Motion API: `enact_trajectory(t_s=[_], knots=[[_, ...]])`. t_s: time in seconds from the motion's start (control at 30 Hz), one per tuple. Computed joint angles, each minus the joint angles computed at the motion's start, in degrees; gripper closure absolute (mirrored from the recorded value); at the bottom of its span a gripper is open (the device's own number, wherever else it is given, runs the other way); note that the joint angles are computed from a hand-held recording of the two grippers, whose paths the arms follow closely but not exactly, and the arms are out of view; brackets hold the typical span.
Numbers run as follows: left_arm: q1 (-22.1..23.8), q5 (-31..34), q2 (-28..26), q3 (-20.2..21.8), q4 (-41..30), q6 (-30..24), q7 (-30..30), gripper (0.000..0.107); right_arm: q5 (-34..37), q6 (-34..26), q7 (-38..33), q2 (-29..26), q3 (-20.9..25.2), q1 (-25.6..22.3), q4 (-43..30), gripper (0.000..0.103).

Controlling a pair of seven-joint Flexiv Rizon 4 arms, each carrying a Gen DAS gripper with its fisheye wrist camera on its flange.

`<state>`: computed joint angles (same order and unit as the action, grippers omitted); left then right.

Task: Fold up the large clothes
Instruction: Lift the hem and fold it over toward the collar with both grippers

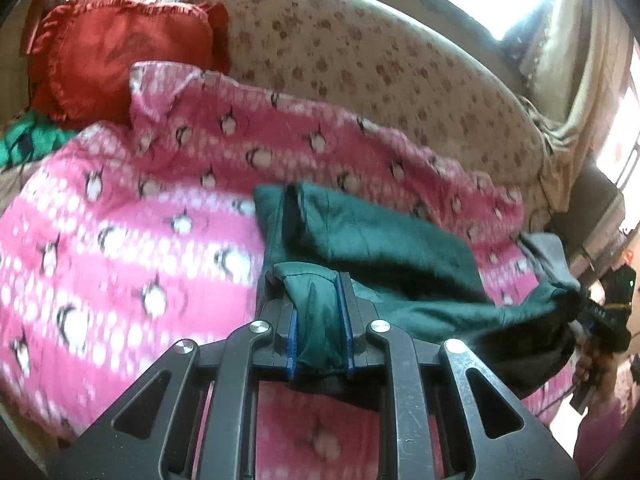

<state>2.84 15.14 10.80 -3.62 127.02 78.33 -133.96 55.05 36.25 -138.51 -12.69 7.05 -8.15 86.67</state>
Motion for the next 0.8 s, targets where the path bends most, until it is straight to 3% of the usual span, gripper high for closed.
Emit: enact_trajectory(t_s=[0.2, 0.4, 0.63, 0.8], knots=[[1.12, 1.8, -10.51, 1.35, -11.92, -2.55, -1.4, 0.091, -6.78, 7.11, 8.85, -8.36, 0.82, 4.27, -8.59, 0.088], [-0.96, 3.17, -20.96, 5.41, -22.64, -7.33, -3.18, 0.092, -16.75, 12.53, 18.22, -17.6, 0.87, 8.52, -17.08, 0.088], [-1.26, -6.46, -29.57, 6.98, -25.61, -6.37, 3.08, 0.09, -25.71, 11.25, 30.0, -29.3, 0.9, 10.68, -26.86, 0.088], [2.86, -19.84, -29.6, 2.05, -21.71, -2.01, 14.41, 0.084, -24.77, 10.5, 32.66, -33.83, 6.56, 6.83, -30.72, 0.08]])
